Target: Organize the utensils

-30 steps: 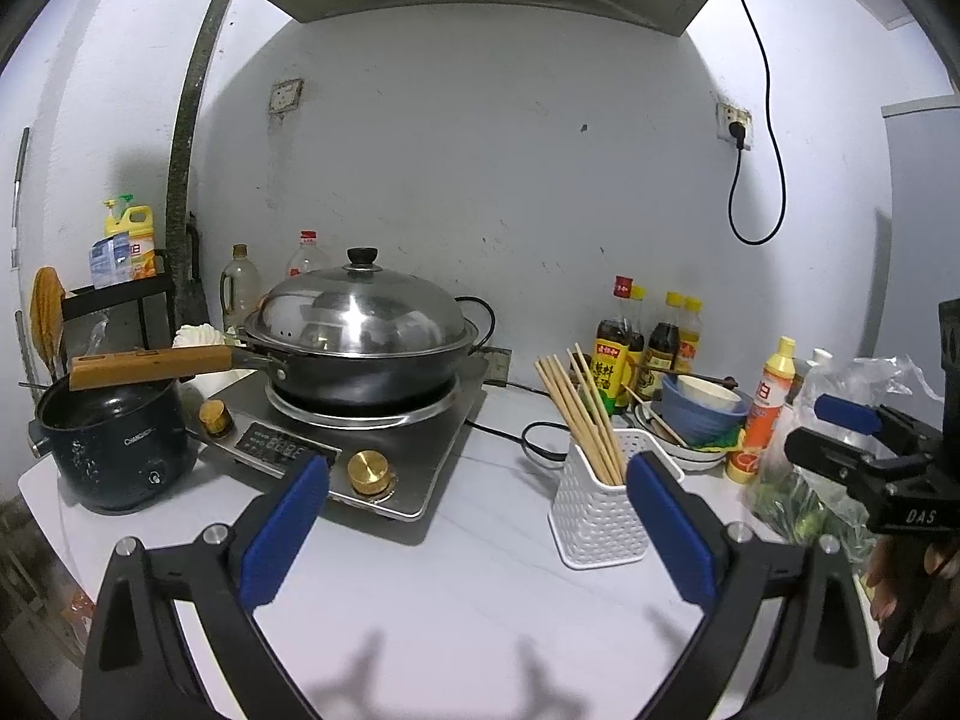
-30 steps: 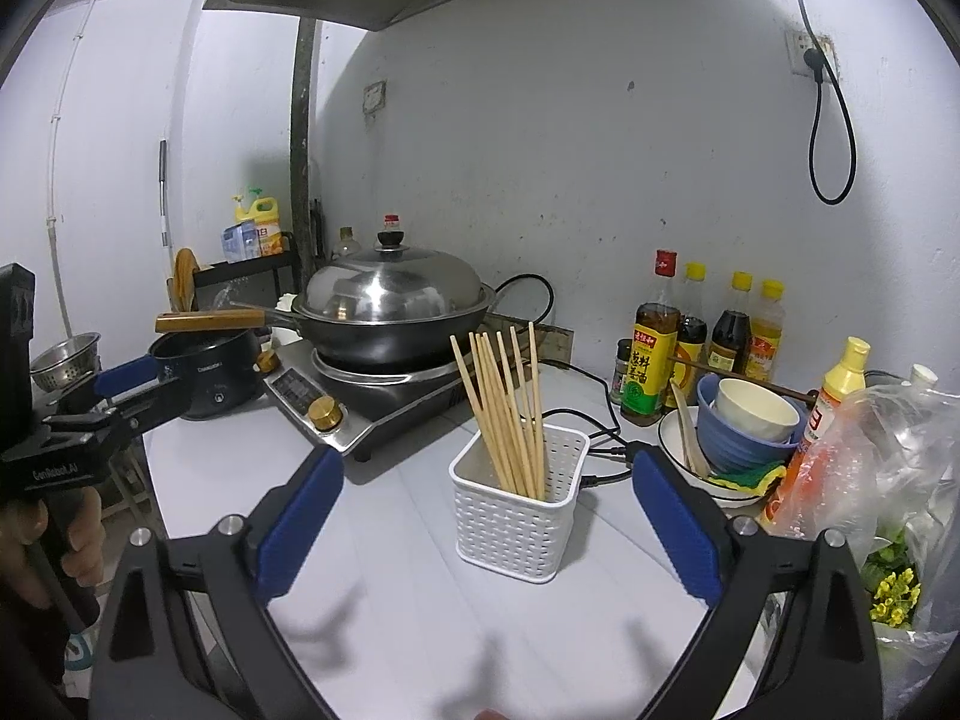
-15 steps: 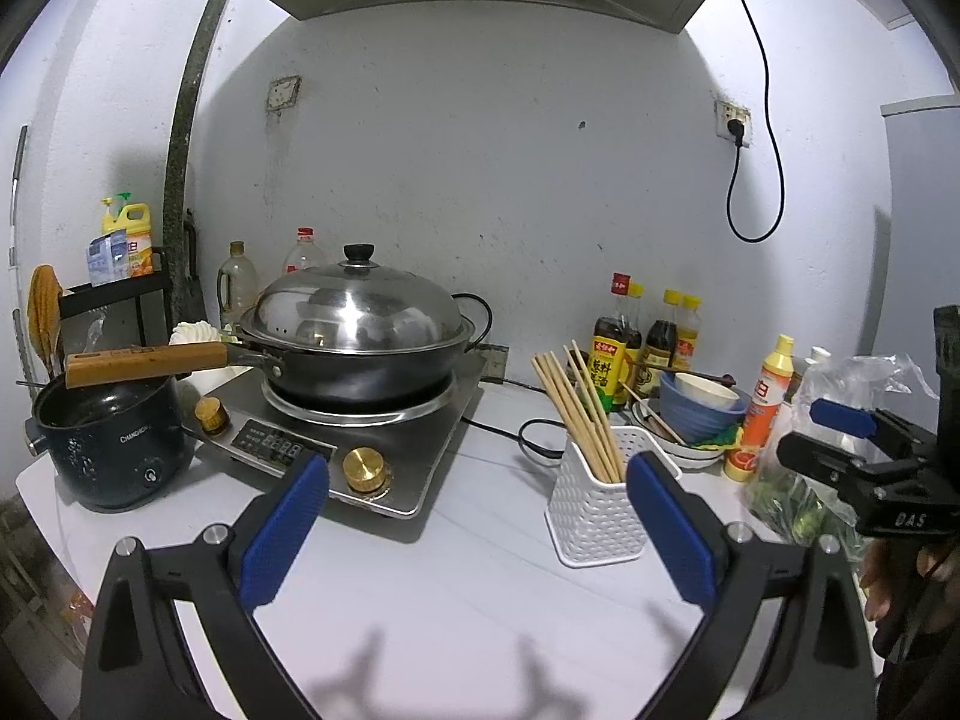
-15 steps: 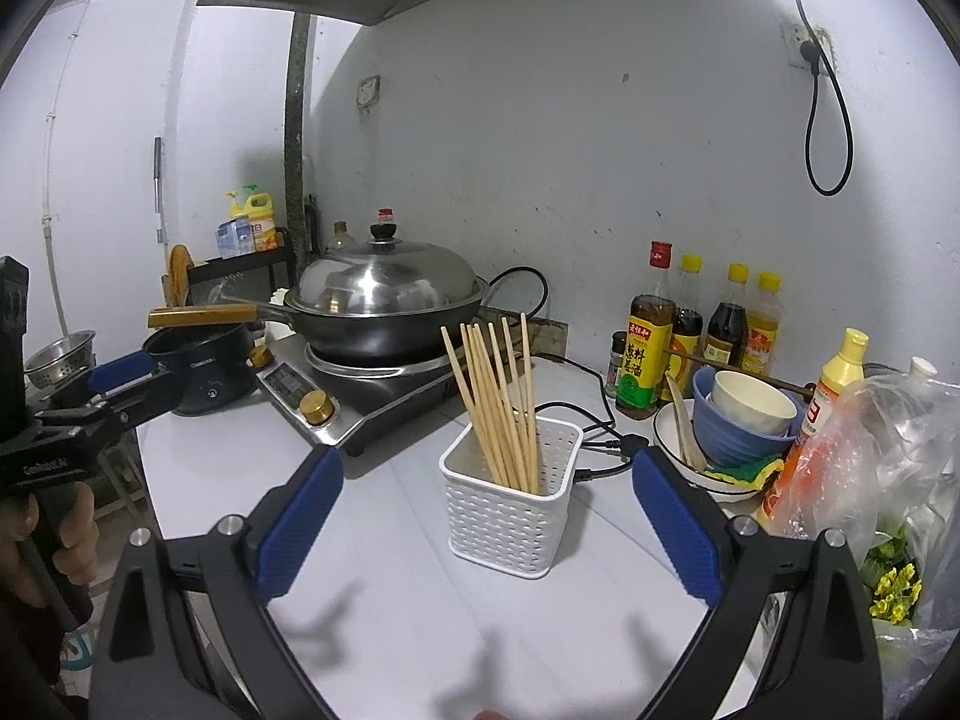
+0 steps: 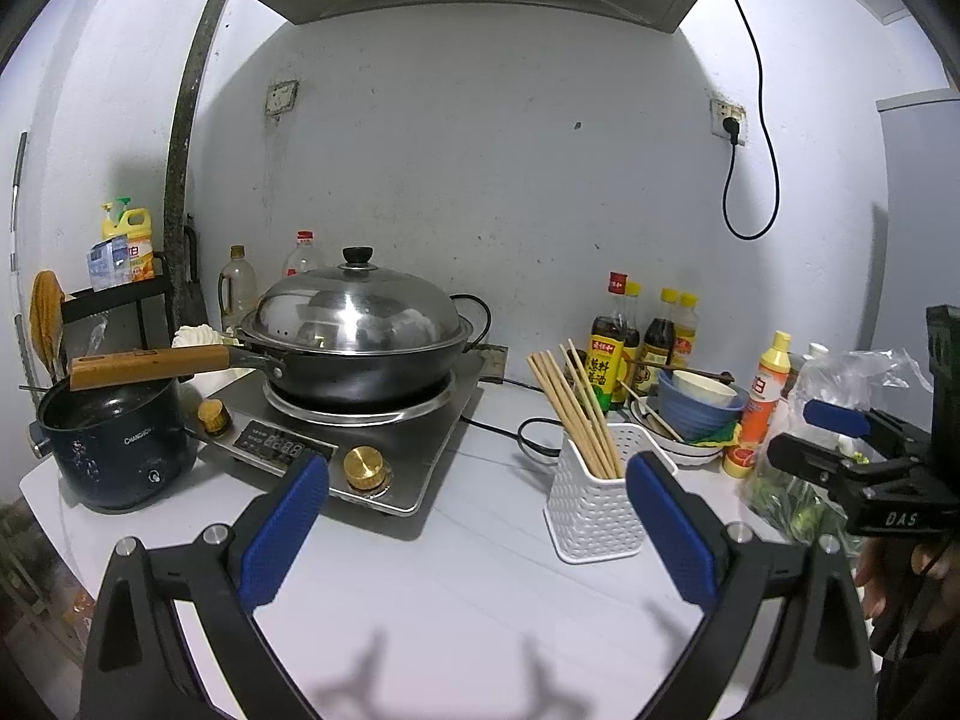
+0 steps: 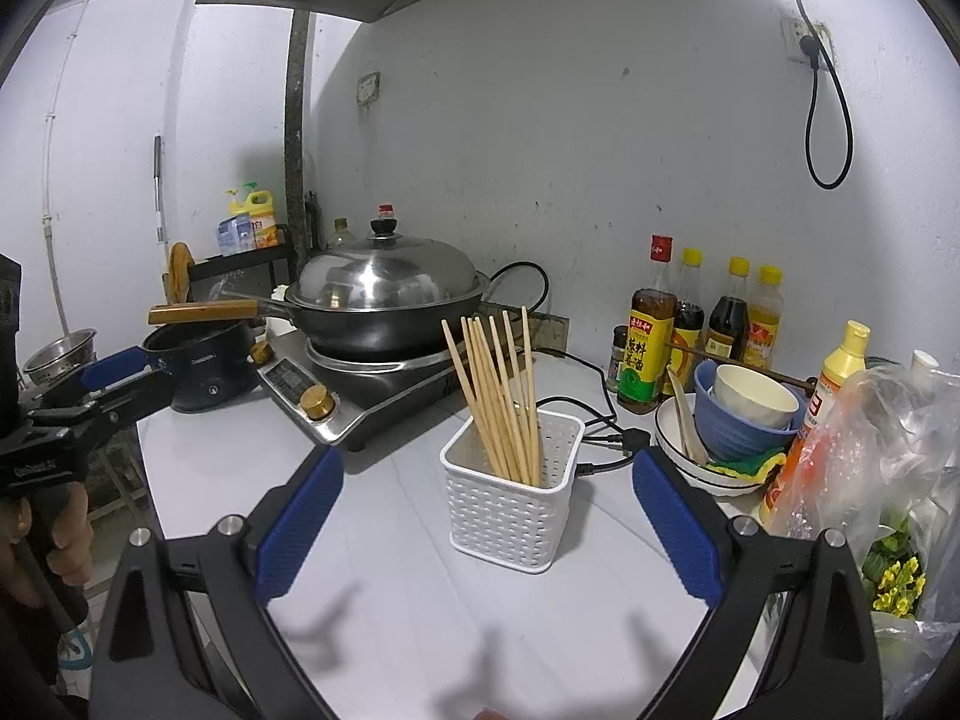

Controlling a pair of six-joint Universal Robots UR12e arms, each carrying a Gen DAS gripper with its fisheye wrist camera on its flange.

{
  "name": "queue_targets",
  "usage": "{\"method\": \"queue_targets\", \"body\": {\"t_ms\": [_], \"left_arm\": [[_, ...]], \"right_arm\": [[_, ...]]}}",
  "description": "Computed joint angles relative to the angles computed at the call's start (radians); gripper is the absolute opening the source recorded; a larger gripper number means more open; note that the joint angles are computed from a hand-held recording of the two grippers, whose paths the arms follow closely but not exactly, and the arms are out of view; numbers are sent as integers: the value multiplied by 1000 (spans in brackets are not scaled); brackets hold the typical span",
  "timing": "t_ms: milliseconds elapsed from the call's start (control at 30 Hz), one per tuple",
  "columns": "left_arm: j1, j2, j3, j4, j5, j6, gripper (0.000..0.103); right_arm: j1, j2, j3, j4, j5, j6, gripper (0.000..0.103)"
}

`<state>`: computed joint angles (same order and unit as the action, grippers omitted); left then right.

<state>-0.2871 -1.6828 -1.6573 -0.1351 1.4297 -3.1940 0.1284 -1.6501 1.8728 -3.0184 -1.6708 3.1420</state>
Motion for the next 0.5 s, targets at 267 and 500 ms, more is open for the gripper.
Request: {"method": "queue_targets", "body": {"t_ms": [267, 500], "left_arm": [[-3, 5, -5, -1, 6, 0, 99], [-1, 5, -5, 1, 1, 2, 99]], "right_arm": [[-1, 0, 0, 0, 1, -1, 97], [-1, 0, 1, 0, 0, 0, 97]]}}
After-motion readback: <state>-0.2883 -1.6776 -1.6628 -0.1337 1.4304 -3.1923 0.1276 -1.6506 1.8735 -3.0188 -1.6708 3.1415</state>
